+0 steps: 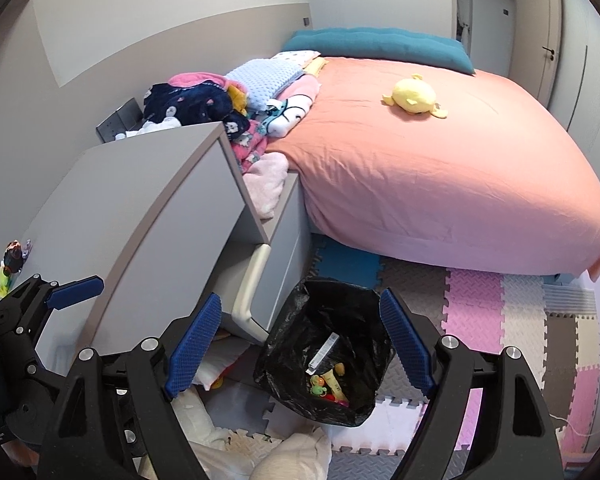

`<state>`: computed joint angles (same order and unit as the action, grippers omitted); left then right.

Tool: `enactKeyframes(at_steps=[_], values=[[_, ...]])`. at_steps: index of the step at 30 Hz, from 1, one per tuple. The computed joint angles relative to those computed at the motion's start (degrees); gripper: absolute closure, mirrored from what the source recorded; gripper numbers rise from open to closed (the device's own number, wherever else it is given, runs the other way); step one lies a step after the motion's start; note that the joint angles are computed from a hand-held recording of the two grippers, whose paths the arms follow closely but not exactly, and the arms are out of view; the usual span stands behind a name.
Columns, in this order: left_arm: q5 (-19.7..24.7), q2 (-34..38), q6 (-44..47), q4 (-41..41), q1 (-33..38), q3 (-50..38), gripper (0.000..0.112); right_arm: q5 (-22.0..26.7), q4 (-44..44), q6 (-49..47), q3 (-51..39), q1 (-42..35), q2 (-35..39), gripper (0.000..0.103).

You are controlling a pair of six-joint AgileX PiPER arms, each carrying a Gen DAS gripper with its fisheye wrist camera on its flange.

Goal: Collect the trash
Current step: 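Move both open tools back over the table toward the remaining toys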

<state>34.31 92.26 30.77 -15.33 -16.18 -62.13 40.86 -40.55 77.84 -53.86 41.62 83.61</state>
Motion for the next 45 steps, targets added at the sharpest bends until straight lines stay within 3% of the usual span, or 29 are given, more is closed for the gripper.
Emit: enactKeyframes(at_steps=[12,23,35,45], values=[[1.26,-2.96,5.89,-4.07,8.25,1.32,0.015,2.1,-0.46,-0.11,-8.53,5.24,5.72,0.021],[3.82,-4.37,14.72,-9.87,20.52,1.68,0.015,3.91,1.47,-4.66,-21.23,9.61,15.17,0.021],[7.48,-3.32,23.16,-14.82,35.22,-0.32,0.015,7.11,7.0,-14.32,-40.72,13.22,28.06,0.021],[10.29,-0.05,27.09,-17.13,47.18,-5.2,0.015,12.87,14.56,-26.38,-65.68,15.69,42.74,0.021]])
